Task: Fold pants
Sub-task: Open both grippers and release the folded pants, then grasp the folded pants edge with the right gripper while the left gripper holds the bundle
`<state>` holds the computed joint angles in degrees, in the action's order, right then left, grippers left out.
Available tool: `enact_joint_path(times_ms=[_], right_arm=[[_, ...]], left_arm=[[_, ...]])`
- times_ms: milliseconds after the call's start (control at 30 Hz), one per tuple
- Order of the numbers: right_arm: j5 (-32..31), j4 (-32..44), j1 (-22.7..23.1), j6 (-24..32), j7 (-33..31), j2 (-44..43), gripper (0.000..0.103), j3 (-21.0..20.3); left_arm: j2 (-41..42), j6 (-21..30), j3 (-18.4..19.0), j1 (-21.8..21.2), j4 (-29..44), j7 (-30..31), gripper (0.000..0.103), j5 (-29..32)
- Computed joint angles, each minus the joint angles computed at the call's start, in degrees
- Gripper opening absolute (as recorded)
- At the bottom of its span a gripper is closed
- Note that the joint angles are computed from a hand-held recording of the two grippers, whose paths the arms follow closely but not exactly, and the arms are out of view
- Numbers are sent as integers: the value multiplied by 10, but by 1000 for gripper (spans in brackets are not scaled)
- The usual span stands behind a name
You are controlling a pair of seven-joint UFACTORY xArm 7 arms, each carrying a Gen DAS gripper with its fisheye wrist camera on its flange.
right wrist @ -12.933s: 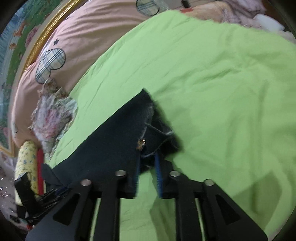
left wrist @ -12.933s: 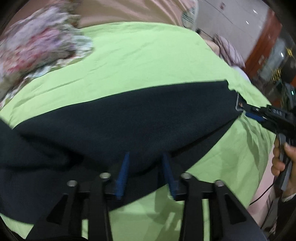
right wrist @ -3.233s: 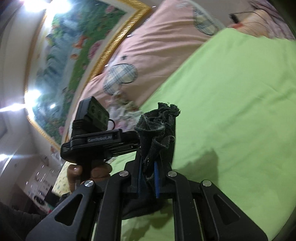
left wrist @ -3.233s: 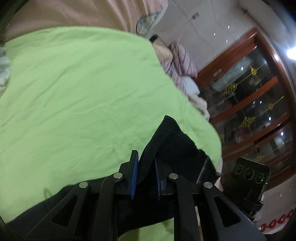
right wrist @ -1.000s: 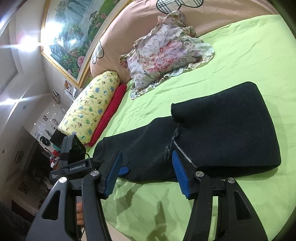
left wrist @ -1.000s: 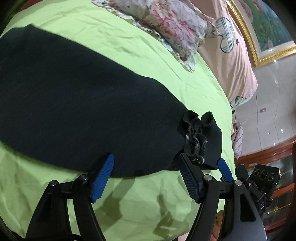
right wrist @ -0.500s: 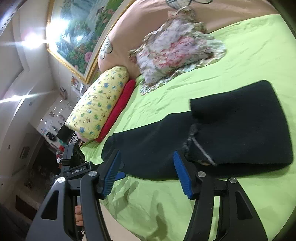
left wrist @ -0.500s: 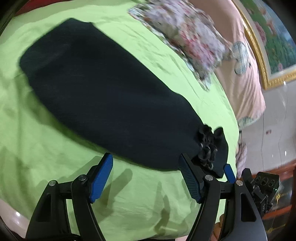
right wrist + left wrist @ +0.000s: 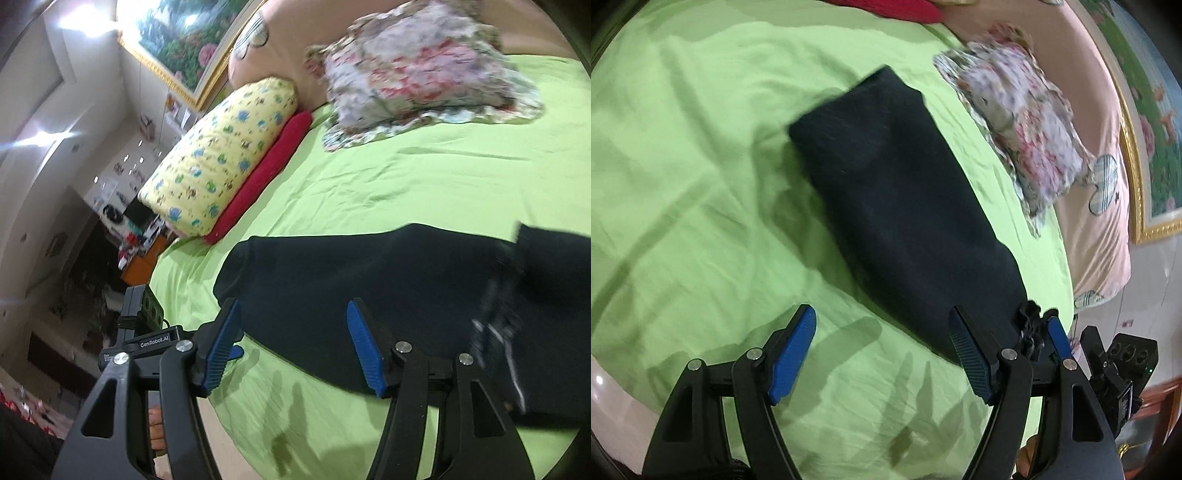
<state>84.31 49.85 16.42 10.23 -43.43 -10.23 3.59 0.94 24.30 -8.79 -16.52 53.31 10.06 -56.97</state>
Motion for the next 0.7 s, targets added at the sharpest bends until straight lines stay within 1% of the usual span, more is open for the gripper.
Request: enact_joint_path(times_ms=[133,200,300,433,500,533,600,700], right_arm=[[-57,35,-9,28,29,37,61,-3],[-72,51,-13,37,36,52,61,-2],[-101,77,-24,54,49,76,61,1],[-173,127,-41,80,79,118,61,9],[-207,155,-50,92,89,141,61,15],[-235,180,-56,104,98,161,61,18],[-267,228,-71,138,101,197,61,26],[-352,317,-86,204,128,262,61,35]], left_arm=[[0,-5,3,5,-2,21,75,-27],[5,-10,4,6,2,20,75,-21],[13,-16,4,12,7,38,75,-48],[24,-26,3,20,18,51,75,-69],[35,-24,1,24,29,50,75,-67],[40,-26,-1,25,34,51,76,-70],[51,-26,-5,30,46,61,81,-88],[59,-35,-11,31,54,57,81,-81]])
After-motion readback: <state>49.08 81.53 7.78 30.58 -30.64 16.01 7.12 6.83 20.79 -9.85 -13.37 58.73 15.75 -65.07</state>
